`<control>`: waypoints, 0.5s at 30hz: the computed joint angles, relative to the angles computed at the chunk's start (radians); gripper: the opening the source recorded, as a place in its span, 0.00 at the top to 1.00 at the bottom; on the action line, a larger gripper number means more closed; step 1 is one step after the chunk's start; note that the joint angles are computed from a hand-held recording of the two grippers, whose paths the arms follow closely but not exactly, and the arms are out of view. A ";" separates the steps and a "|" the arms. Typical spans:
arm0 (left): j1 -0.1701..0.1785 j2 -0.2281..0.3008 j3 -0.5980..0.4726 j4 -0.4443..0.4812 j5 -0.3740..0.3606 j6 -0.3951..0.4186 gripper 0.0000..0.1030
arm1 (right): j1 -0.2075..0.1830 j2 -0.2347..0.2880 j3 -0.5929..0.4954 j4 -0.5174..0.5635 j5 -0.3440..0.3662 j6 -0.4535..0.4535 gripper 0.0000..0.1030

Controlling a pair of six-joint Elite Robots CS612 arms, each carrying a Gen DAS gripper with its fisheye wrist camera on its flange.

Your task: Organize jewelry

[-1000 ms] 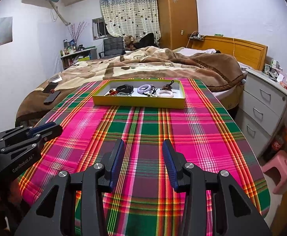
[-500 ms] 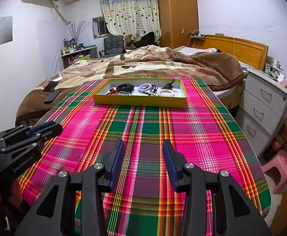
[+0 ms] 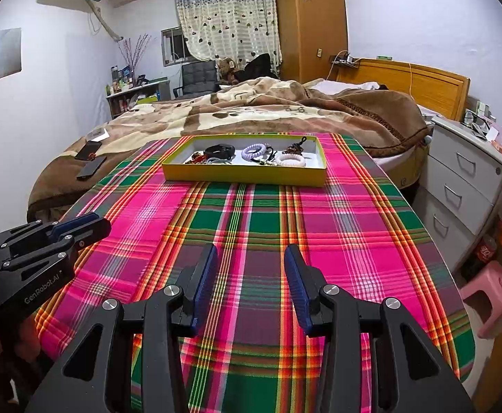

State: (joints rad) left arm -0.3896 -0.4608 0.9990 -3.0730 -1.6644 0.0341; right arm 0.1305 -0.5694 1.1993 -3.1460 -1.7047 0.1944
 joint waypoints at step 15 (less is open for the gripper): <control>0.003 0.003 -0.003 0.004 -0.003 -0.001 0.84 | 0.001 0.002 -0.004 0.006 0.001 0.000 0.60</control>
State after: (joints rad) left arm -0.3864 -0.4581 0.9958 -3.0691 -1.6677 0.0327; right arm 0.1310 -0.5671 1.1954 -3.1398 -1.7038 0.1940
